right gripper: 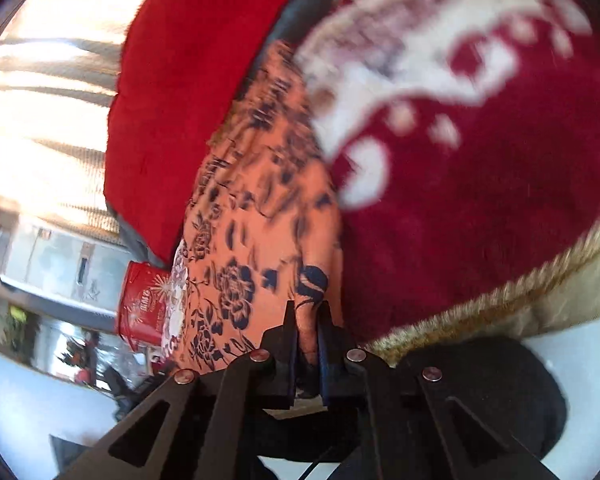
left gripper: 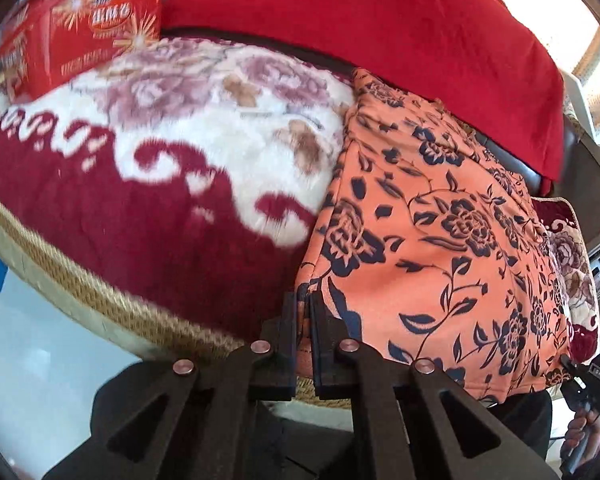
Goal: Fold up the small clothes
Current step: 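Lift the hem with both grippers and fold it toward the collar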
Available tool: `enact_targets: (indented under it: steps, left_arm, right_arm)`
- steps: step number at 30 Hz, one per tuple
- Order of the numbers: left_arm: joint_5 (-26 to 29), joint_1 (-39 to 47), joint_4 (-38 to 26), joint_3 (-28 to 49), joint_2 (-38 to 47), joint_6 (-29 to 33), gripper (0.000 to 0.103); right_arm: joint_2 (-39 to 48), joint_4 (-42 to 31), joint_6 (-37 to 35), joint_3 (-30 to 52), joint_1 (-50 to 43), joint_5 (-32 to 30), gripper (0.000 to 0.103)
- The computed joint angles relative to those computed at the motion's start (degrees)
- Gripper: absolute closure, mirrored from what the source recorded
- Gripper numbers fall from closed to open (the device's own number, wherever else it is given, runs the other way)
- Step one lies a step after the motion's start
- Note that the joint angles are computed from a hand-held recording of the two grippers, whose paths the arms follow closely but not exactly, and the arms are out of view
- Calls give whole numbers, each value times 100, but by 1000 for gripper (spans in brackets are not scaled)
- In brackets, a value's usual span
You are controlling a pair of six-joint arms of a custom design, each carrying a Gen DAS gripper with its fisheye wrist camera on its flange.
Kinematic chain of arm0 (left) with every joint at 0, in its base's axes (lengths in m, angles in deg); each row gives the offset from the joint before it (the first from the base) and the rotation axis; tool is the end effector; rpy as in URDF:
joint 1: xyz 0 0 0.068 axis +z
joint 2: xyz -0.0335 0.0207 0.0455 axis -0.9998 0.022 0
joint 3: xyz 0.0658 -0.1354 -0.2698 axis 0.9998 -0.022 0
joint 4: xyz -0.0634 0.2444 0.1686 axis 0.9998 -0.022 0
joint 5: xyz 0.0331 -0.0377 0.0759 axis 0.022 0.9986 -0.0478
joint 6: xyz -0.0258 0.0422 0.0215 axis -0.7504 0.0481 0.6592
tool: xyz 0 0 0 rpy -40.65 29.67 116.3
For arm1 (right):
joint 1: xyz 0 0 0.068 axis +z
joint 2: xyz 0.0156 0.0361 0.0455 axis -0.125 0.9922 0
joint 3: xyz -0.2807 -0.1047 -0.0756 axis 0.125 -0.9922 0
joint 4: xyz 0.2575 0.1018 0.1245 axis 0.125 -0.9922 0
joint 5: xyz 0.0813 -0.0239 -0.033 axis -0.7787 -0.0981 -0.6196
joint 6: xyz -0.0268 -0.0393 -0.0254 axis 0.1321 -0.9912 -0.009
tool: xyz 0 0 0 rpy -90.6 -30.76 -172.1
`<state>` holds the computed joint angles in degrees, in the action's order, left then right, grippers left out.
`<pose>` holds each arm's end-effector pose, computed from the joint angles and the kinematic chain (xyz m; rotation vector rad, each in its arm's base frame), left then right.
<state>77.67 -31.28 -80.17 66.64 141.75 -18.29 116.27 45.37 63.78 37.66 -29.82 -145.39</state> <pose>0.1344 0.1786 0.1193 -0.7075 2.4288 -0.2074 0.2556 -0.0745 0.0765 0.3236 2.5122 1.2811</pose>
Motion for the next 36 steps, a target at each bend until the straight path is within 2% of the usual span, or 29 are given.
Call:
enact_targets:
  steps: [2, 4, 8, 12, 16, 18, 21, 24, 26, 27, 28, 29, 30, 31, 32, 34, 36]
  left_arm:
    - [298, 167, -197, -39, -356, 59, 98]
    - [356, 183, -213, -68, -629, 91, 97]
    - [-367, -287, 192, 33, 280, -29, 98]
    - [62, -142, -149, 217, -146, -17, 98]
    - [428, -394, -405, 901, -272, -321, 98]
    - [444, -748, -270, 1354, -46, -565, 98]
    - [372, -1353, 80, 2415, 668, -1177, 98]
    - [-193, -1925, 615, 3538, 1662, -1964, 96]
    - [-773, -2252, 917, 4178, 2369, -2316, 94]
    - [-1079, -2403, 1137, 4457, 2770, -2474, 79]
    - [-1325, -2542, 1153, 4826, 3224, -2431, 46]
    - [-1625, -2636, 828, 5295, 3692, -2365, 35]
    - [-1945, -2672, 524, 5608, 4001, -2406, 32]
    - [-2107, -2661, 297, 5768, 4227, -2463, 32]
    - [-2016, -2590, 260, 5675, 4268, -2521, 32]
    - [-1436, -2316, 890, 4774, 3892, -2538, 32]
    - [-1286, -2119, 1403, 3889, 3395, -2471, 31]
  right_arm:
    - [-263, -38, 4, -65, -32, -233, 95]
    - [-497, -87, -54, -28, 28, -298, 95]
    - [57, 45, 141, 176, 260, 42, 95]
    - [31, -65, 191, 275, 263, -171, 95]
    - [82, -185, 513, 888, 380, -576, 95]
    - [292, 173, 1088, 1388, 658, -716, 95]
    - [759, 1435, 2555, 2480, 1091, -663, 95]
    - [1496, 2782, 4218, 3637, 1395, -130, 95]
    - [2118, 3015, 4858, 4441, 1547, 298, 91]
    - [2541, 2748, 4854, 5023, 1636, 474, 82]
    - [2936, 2082, 4615, 5637, 1738, 857, 73]
    - [3132, 1560, 4402, 5964, 1805, 1213, 44]
    - [3226, 1148, 4128, 6083, 1891, 1574, 30]
    - [3161, 1170, 4045, 5914, 1913, 1620, 30]
    - [2945, 1422, 3976, 5458, 1908, 1508, 30]
    - [2403, 1801, 3647, 4522, 1884, 1455, 30]
    - [1751, 2115, 3336, 3445, 1833, 1413, 30]
